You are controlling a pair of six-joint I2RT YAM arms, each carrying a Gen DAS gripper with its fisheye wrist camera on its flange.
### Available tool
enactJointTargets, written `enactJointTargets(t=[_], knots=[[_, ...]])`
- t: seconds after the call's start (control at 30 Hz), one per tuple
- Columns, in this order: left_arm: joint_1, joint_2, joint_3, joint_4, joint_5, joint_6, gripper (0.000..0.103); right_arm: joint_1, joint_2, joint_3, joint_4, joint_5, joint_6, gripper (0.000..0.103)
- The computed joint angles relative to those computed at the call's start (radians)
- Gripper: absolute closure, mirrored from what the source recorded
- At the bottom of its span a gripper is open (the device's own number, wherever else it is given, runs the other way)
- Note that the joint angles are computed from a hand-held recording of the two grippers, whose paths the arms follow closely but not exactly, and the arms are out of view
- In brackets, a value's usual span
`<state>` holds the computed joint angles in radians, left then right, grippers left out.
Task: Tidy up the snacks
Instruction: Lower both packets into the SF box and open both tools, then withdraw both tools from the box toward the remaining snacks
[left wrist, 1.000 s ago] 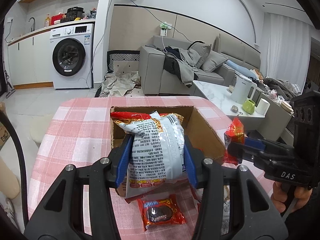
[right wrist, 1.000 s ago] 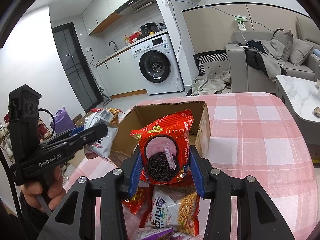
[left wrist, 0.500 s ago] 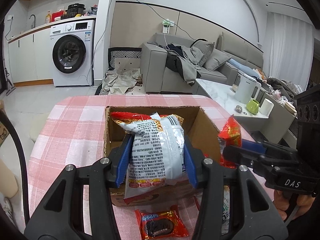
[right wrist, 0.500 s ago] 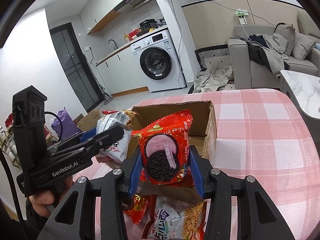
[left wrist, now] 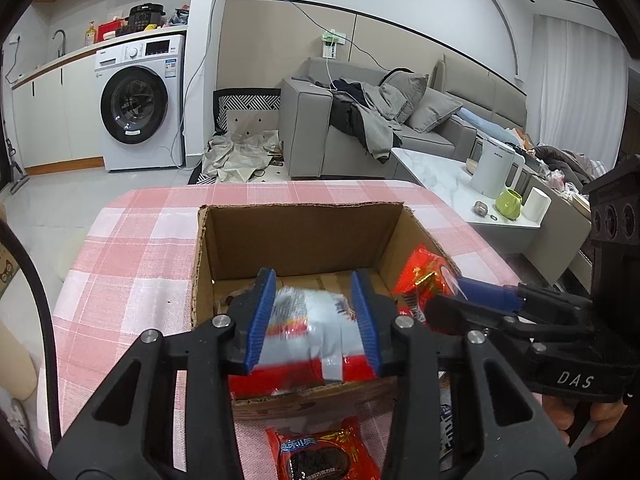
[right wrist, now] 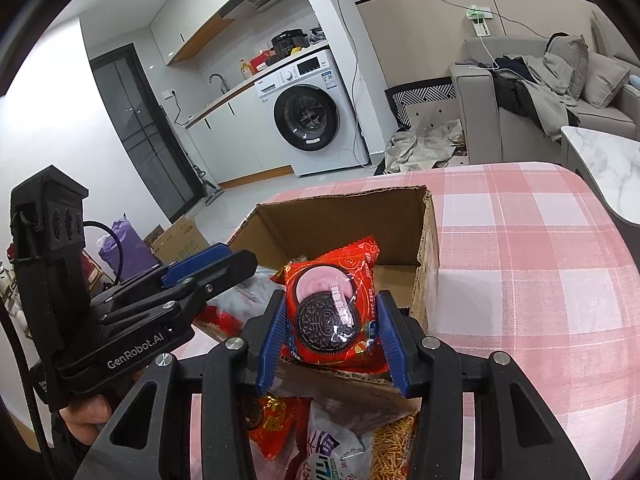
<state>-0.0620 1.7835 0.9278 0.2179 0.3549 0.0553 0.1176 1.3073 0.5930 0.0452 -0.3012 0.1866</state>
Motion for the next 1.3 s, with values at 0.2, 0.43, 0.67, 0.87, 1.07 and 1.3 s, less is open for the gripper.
enactJointTargets(t=[0.2, 0.43, 0.67, 0.87, 1.07, 1.3], knots=[[0.006, 0.001, 0.000, 0.007, 0.005, -0.005, 0.066, -0.006, -0.069, -0.019, -0.023, 0.004, -0.021, 0.053], [0.032, -0.086, -0.110, 0.048, -0.005, 0.021, 0.020, -0.008, -0.236, -0.075, -0.110, 0.056, -0.048, 0.008], [0.087, -0.215, -0.242, 0.028, 0.033, 0.055, 0.005, -0.024, -0.363, -0.129, -0.211, 0.052, -0.082, 0.001], [0.128, -0.333, -0.373, 0.026, 0.068, 0.110, 0.000, -0.036, -0.434, -0.163, -0.271, 0.047, -0.093, 0.001], [0.132, -0.445, -0.476, 0.022, 0.061, 0.126, 0.000, -0.048, -0.531, -0.215, -0.343, 0.047, -0.102, 0.001], [0.137, -0.530, -0.532, -0.031, 0.065, 0.137, 0.000, -0.057, -0.601, -0.254, -0.403, 0.054, -0.113, 0.001]])
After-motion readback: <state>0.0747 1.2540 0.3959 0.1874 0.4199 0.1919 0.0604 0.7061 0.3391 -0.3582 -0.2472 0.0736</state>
